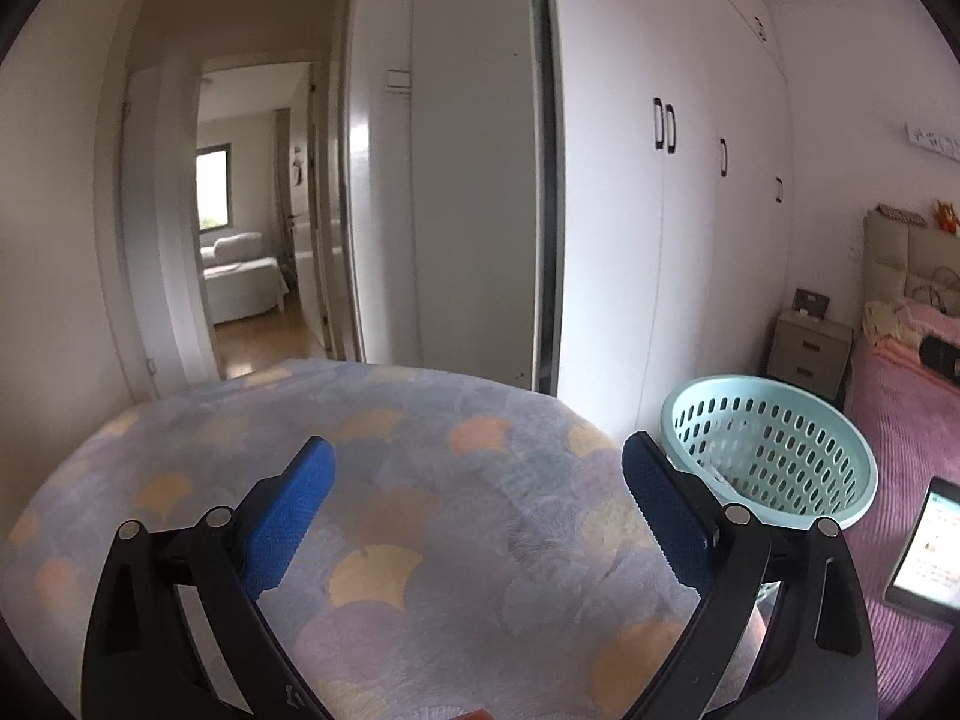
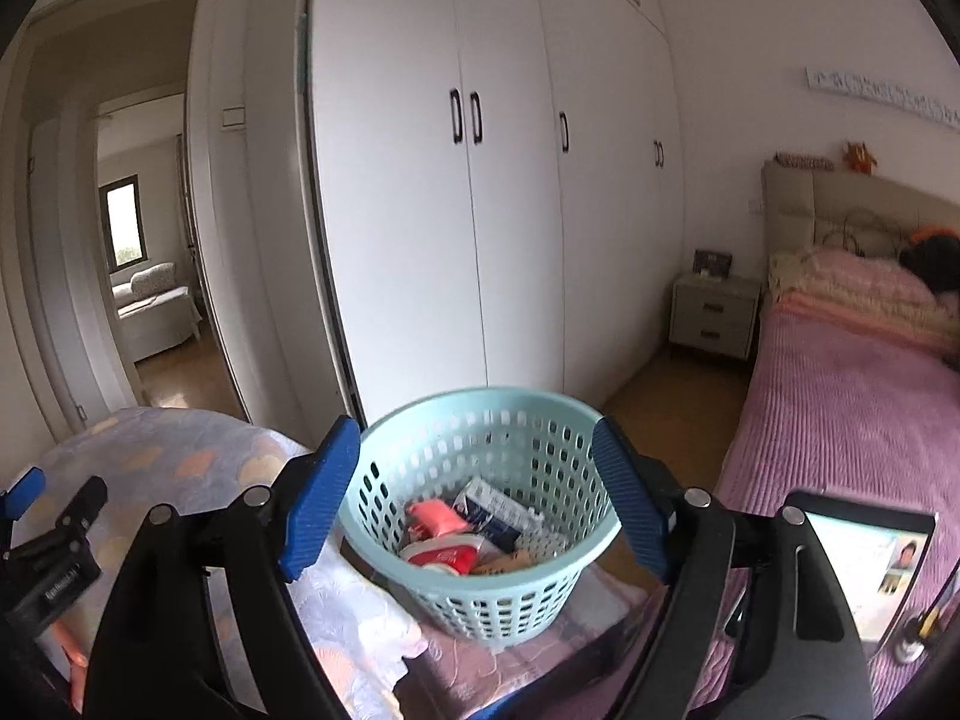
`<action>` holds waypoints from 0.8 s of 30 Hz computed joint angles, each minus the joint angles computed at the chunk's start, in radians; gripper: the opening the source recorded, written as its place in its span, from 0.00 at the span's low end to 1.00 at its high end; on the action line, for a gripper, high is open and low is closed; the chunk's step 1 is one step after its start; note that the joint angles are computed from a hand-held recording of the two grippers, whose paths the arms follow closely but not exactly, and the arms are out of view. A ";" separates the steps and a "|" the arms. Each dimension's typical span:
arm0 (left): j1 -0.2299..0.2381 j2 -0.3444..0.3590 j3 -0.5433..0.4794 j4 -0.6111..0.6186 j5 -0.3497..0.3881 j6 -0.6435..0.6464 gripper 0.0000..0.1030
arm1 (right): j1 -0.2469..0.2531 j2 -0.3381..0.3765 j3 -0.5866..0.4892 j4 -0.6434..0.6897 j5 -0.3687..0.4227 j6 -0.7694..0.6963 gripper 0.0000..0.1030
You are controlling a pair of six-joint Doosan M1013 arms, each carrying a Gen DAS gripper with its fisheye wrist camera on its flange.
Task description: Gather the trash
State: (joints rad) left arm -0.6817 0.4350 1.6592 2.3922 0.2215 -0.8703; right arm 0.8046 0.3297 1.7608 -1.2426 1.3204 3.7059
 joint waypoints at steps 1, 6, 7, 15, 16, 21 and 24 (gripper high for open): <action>0.000 0.000 0.001 -0.016 0.005 0.011 0.91 | 0.000 -0.001 0.002 0.004 -0.003 0.001 0.74; 0.000 -0.002 0.003 -0.022 0.002 0.009 0.91 | 0.003 -0.004 0.003 0.006 0.000 -0.008 0.74; 0.002 -0.002 0.002 -0.011 -0.007 -0.003 0.91 | 0.003 -0.003 0.000 0.005 0.005 -0.014 0.75; 0.009 0.001 -0.004 -0.031 -0.034 -0.015 0.91 | 0.014 -0.001 -0.003 0.002 0.010 -0.025 0.80; 0.007 0.000 -0.002 -0.043 -0.025 0.001 0.91 | 0.014 -0.001 -0.002 0.005 0.006 -0.024 0.80; -0.003 0.002 0.000 -0.104 -0.002 0.090 0.91 | 0.007 -0.006 0.005 0.016 -0.018 -0.023 0.80; -0.010 0.007 -0.009 -0.261 0.006 0.261 0.91 | 0.008 -0.008 0.007 0.012 -0.018 -0.022 0.81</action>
